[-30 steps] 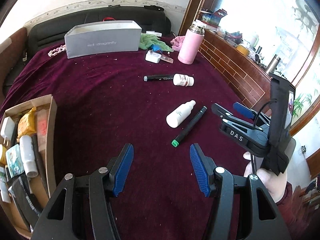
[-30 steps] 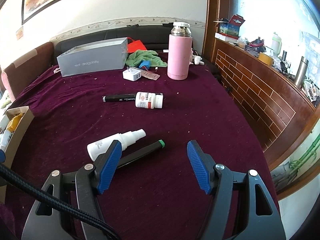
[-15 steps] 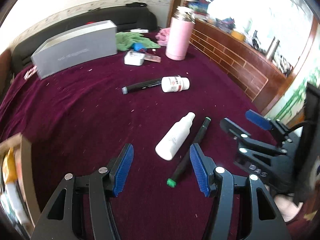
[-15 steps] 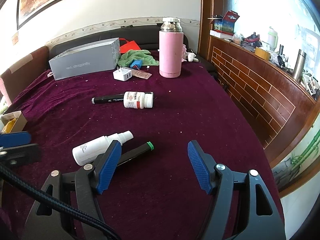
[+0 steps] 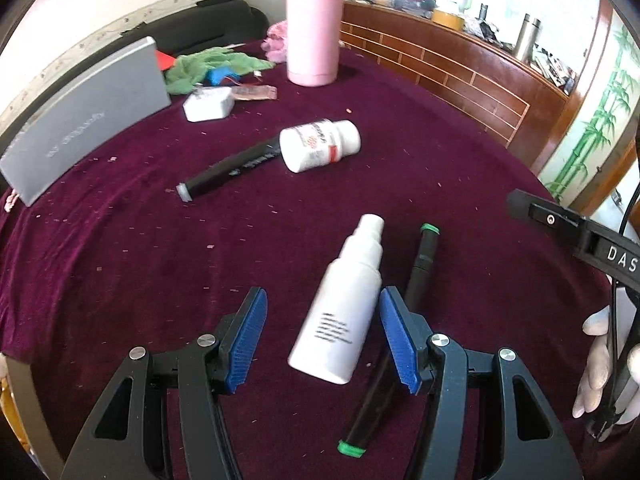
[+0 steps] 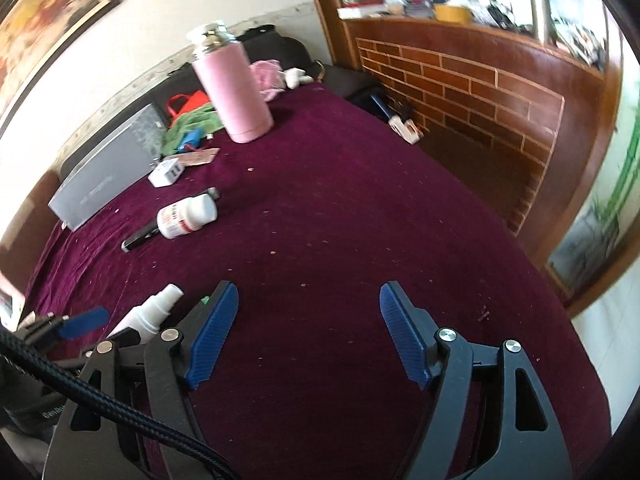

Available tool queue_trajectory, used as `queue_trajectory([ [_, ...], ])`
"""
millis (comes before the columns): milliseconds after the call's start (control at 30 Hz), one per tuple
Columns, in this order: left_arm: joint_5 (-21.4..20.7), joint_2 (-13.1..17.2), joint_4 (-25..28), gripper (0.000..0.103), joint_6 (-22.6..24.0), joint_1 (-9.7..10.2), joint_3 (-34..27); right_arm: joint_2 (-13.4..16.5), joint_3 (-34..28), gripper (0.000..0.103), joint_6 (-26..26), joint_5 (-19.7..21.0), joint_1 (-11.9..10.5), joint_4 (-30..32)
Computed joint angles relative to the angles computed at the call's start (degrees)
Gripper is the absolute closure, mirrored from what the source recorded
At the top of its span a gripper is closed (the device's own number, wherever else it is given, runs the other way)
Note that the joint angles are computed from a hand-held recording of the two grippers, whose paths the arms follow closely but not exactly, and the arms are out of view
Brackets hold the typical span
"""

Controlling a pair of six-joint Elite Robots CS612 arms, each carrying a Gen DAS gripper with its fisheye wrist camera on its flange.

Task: Organize objects
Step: 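Grasp the white spray bottle with the left gripper, then grasp the green-capped black marker with the right gripper while the left holds the spray bottle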

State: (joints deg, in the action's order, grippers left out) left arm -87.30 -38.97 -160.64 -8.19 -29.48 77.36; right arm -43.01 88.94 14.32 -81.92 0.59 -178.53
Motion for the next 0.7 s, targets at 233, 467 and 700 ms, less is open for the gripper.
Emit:
queue_trajectory([
  [233, 1.7, 1.3, 1.7, 0.051, 3.4, -1.19, -2.0, 0.1, -0.2, 0.030, -0.8, 0.1, 0.2, 0.9],
  [467, 2.2, 1.0, 2.5, 0.079, 2.0, -1.51, -2.1, 0.4, -0.7, 0.029, -0.8, 0.1, 0.2, 1.6],
  [700, 1.0, -0.4, 2.8, 0.079, -0.9, -1.11, 0.1, 0.5, -0.8, 0.029, -1.0, -0.1, 0.2, 2.5],
])
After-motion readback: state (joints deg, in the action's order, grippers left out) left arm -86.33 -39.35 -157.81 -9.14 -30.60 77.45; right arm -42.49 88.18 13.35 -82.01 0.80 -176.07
